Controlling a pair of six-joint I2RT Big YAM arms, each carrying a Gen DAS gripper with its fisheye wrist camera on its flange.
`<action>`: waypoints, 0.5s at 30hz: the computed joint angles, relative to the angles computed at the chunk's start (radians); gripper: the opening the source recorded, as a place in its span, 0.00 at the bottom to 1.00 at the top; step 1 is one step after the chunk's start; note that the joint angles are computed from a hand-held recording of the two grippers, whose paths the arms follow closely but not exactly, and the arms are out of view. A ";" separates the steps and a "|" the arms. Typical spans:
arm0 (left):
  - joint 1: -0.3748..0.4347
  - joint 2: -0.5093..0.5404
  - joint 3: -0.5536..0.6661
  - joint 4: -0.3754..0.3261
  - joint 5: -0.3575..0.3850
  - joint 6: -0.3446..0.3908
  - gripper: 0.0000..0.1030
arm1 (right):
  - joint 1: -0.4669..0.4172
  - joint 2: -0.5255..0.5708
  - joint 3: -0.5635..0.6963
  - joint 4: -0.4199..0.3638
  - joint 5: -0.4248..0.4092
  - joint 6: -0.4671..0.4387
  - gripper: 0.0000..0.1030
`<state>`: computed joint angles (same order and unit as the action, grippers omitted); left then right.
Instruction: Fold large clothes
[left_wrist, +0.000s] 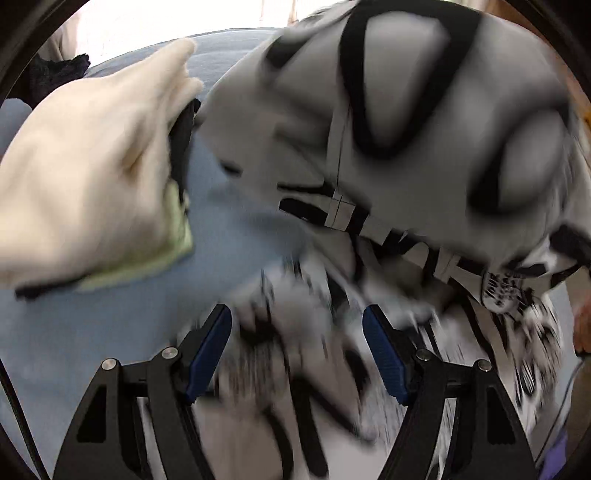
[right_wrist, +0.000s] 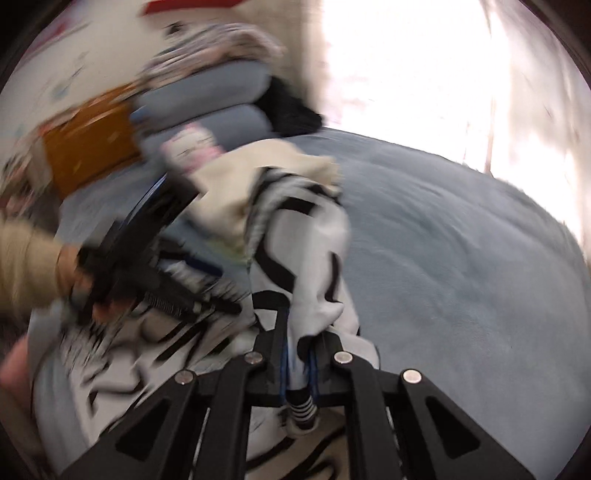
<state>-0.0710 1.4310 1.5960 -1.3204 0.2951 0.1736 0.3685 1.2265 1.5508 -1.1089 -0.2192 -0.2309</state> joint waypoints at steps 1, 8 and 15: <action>0.012 -0.033 -0.027 -0.015 0.020 0.014 0.70 | 0.030 -0.036 -0.023 -0.015 0.029 -0.024 0.08; 0.134 -0.300 -0.241 -0.232 0.169 0.223 0.70 | 0.207 -0.253 -0.224 -0.131 0.341 -0.026 0.08; 0.172 -0.422 -0.319 -0.332 0.189 0.317 0.70 | 0.190 -0.373 -0.320 -0.248 0.354 0.343 0.21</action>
